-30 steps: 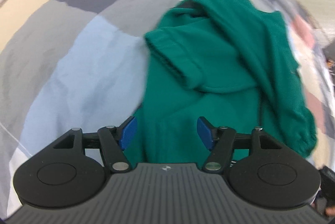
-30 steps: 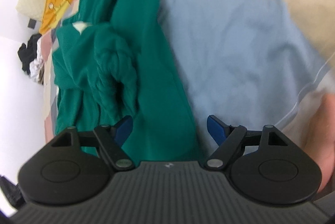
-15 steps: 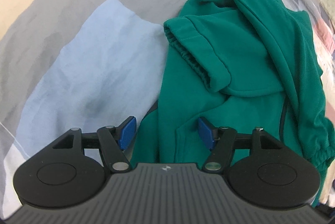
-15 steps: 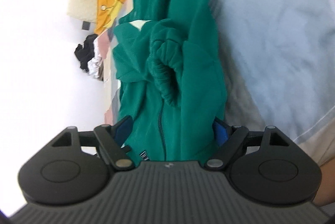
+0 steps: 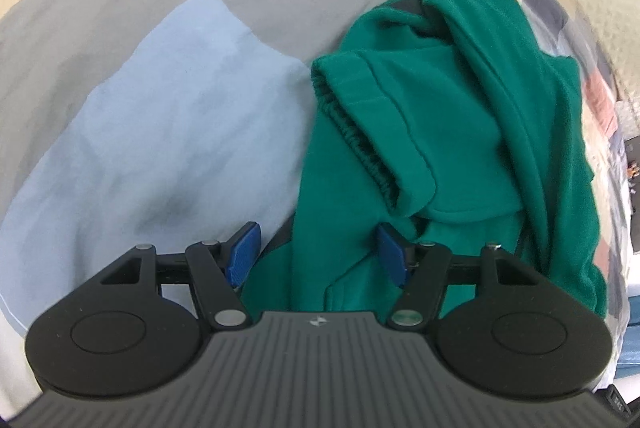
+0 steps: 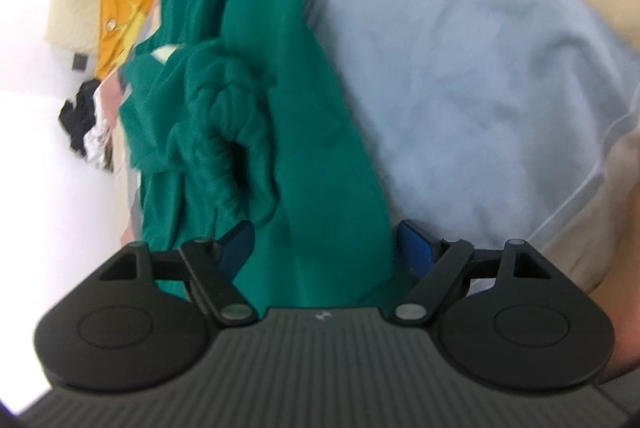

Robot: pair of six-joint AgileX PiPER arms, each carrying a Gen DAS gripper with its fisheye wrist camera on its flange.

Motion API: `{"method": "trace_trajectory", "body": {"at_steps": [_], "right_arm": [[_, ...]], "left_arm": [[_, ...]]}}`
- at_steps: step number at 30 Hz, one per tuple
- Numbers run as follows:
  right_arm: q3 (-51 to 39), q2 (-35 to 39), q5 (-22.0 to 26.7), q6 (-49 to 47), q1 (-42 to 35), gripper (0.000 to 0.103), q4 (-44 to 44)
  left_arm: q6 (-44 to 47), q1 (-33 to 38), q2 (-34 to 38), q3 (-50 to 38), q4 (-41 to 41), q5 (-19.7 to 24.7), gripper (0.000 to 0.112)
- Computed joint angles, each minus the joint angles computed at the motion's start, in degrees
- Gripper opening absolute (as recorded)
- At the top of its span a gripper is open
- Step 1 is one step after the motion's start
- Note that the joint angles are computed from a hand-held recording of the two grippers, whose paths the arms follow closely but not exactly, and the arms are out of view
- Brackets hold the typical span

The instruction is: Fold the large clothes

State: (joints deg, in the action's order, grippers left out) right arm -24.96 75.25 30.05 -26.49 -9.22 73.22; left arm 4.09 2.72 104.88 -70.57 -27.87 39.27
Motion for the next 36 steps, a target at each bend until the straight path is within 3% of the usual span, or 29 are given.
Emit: {"method": "trace_trajectory", "body": {"at_steps": [5, 10, 13, 14, 16, 17, 20, 25, 31, 36], "right_arm": [[-1.8, 1.9, 1.6, -0.9, 1.3, 0.081, -0.9], [-1.8, 2.4, 5.4, -6.0, 2.2, 0.080, 0.8], [-2.6, 2.1, 1.8, -1.5, 5.4, 0.064, -2.8], [-2.7, 2.7, 1.4, -1.0, 5.5, 0.051, -3.0], [-3.2, 3.0, -0.2, 3.2, 6.3, 0.031, -7.1], [-3.1, 2.6, -0.4, 3.6, 6.3, 0.026, -7.9], [-1.3, 0.0, 3.6, -2.6, 1.9, 0.017, -3.0], [0.0, -6.4, 12.3, -7.1, -6.1, 0.013, 0.4], [-4.7, -16.0, 24.6, -4.9, -16.1, 0.013, -1.8], [-9.3, -21.4, 35.2, -1.5, -25.3, 0.013, -2.9]], "left_arm": [[-2.5, -1.8, 1.3, -1.7, 4.7, 1.7, 0.070], [-3.5, -4.2, 1.4, -3.4, 5.7, 8.7, 0.070], [-7.5, -8.3, 0.0, -1.0, 10.7, 7.5, 0.060], [-9.3, -10.1, -1.0, 0.3, 13.3, 6.0, 0.055], [-10.0, -12.0, -2.9, 2.1, 15.1, 3.9, 0.035], [-9.9, -11.8, -3.4, 2.4, 14.4, 3.6, 0.033], [-5.1, -7.1, -5.6, 4.2, 4.9, 4.2, 0.026], [8.9, 2.6, -11.3, 8.2, -14.8, 7.8, 0.022], [17.2, 11.3, -17.3, 10.8, -31.5, 17.1, 0.020], [18.4, 15.5, -21.6, 10.8, -37.9, 24.5, 0.020]]}}
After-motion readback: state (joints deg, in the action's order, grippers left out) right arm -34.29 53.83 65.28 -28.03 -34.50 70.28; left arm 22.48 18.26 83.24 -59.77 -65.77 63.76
